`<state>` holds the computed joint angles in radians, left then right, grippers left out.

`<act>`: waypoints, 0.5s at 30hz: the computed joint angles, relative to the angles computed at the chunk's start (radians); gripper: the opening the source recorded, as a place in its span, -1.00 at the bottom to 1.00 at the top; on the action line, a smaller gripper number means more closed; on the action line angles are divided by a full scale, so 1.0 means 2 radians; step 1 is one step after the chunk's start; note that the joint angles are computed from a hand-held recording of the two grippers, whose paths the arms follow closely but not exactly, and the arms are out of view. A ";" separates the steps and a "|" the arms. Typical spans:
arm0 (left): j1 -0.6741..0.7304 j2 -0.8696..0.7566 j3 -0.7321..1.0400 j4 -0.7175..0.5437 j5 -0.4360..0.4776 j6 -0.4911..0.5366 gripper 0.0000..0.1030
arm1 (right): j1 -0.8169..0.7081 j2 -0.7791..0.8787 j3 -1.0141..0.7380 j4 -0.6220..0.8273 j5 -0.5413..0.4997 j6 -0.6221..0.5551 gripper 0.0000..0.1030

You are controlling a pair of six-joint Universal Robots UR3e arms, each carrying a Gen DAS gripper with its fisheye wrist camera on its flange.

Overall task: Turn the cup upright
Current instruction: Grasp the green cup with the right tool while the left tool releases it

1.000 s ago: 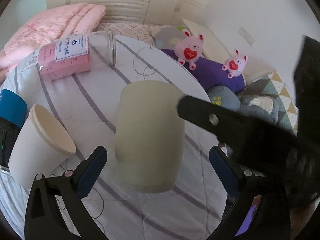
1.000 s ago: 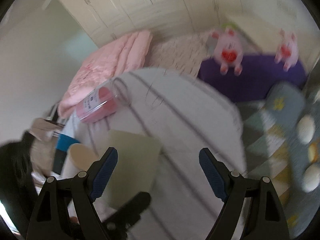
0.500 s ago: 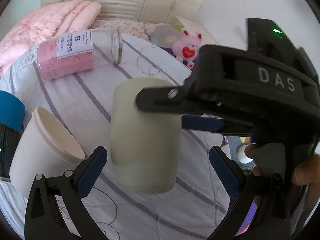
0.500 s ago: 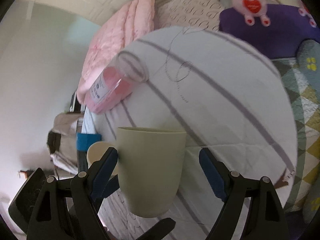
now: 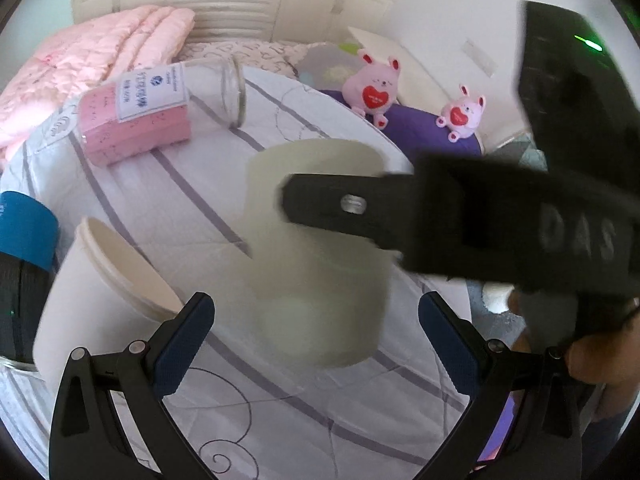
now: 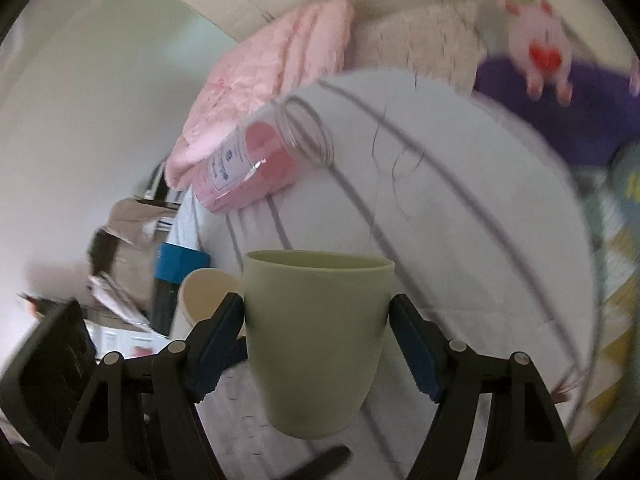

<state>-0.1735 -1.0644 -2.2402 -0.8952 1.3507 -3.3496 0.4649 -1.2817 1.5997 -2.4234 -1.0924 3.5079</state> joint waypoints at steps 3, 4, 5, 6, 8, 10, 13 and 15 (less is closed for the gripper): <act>0.001 -0.003 0.000 0.004 0.012 -0.007 1.00 | 0.020 -0.020 0.023 -0.041 -0.052 0.001 0.47; 0.001 -0.006 -0.002 0.008 0.015 -0.008 1.00 | 0.024 -0.028 0.034 -0.053 -0.062 0.000 0.47; 0.003 -0.007 -0.004 0.011 0.014 -0.007 1.00 | 0.027 -0.033 0.043 -0.065 -0.068 -0.002 0.47; 0.002 -0.011 -0.006 0.015 0.013 -0.008 1.00 | 0.030 -0.036 0.054 -0.082 -0.076 -0.001 0.47; -0.003 -0.014 -0.008 0.021 0.018 -0.012 1.00 | 0.042 -0.041 0.073 -0.115 -0.097 -0.001 0.47; -0.018 -0.023 -0.003 0.028 0.035 -0.015 1.00 | 0.052 -0.044 0.089 -0.144 -0.113 -0.002 0.47; -0.019 -0.023 0.004 0.016 0.035 -0.012 1.00 | 0.062 -0.047 0.106 -0.175 -0.129 -0.011 0.47; -0.020 -0.020 0.004 0.010 0.035 -0.008 1.00 | 0.070 -0.051 0.113 -0.187 -0.143 -0.024 0.47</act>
<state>-0.2137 -1.1042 -2.2312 -0.8751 1.4210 -3.3660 0.6050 -1.3829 1.8265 -2.7982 -1.3784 3.4590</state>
